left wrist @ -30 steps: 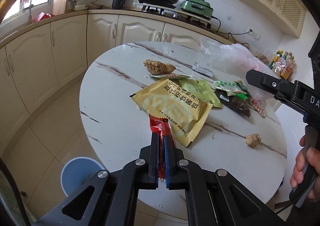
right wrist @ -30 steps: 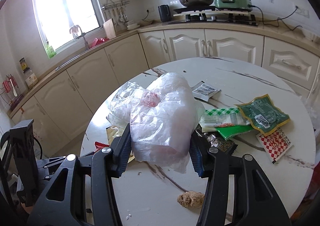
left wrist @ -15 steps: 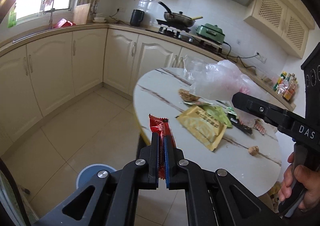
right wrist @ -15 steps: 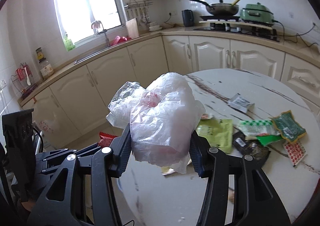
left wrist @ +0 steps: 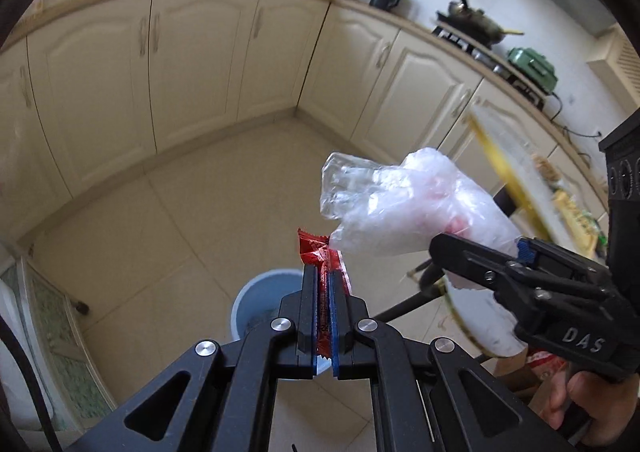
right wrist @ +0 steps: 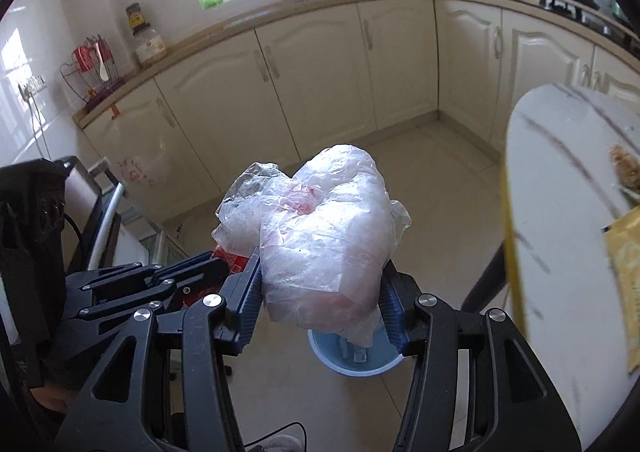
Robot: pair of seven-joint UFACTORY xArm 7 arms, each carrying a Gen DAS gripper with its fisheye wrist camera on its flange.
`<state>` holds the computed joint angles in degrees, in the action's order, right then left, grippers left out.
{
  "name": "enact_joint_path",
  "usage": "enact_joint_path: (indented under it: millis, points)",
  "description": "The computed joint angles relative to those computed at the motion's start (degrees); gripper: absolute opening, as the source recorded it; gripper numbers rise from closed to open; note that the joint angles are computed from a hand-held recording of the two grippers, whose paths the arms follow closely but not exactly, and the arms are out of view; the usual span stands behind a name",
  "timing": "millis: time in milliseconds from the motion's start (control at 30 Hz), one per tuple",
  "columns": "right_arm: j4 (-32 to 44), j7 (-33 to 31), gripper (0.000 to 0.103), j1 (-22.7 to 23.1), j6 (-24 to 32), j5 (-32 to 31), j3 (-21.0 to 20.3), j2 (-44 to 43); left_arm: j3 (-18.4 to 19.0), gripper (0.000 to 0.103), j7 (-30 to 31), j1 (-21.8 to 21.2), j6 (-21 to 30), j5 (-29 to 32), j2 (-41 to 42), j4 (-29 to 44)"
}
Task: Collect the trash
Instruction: 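Carry bag and red wrapper over the blue bin and open both tools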
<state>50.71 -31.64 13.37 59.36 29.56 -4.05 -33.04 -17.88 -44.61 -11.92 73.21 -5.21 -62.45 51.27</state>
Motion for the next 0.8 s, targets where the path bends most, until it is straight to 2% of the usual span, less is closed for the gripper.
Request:
enact_joint_path:
  millis: [233,433,500,567,600,633,700,800]
  points:
    - [-4.8,1.8,0.051,-0.4,-8.4,-2.9,3.9,11.1,5.5,0.001,2.6,-2.3,-8.0,-3.8,4.0,-11.9]
    - [-3.8,2.5,0.061,-1.7,-11.7,-3.7,4.7,20.4,8.7,0.002,5.5,-2.4,-15.8,-4.8,10.7,-16.6]
    - [-3.2,2.7,0.071,-2.4,-11.5,-4.0,4.8,22.7,9.8,0.006,6.0,-2.2,-17.1,-5.4,13.8,-16.9]
    - [-3.0,2.9,0.072,-3.2,-11.8,-4.5,5.0,24.0,11.7,0.008,7.7,-2.0,-19.4,-5.9,15.0,-18.8]
    - [-3.1,2.7,0.073,-3.4,-12.0,-4.3,5.2,24.4,12.2,0.012,8.4,-2.0,-19.8,-6.2,15.7,-19.0]
    - [-3.2,2.7,0.078,-3.8,-12.2,-4.6,5.2,24.6,12.9,0.014,9.4,-2.0,-19.4,-6.2,17.8,-17.8]
    - [-3.1,2.4,0.08,-4.1,-12.3,-4.9,5.4,24.8,12.5,0.029,9.0,-1.2,-19.8,-6.2,18.5,-18.1]
    - [-2.7,2.2,0.087,-4.5,-11.6,-4.7,5.5,24.6,11.9,0.031,8.3,-0.1,-19.0,-5.1,17.5,-17.4]
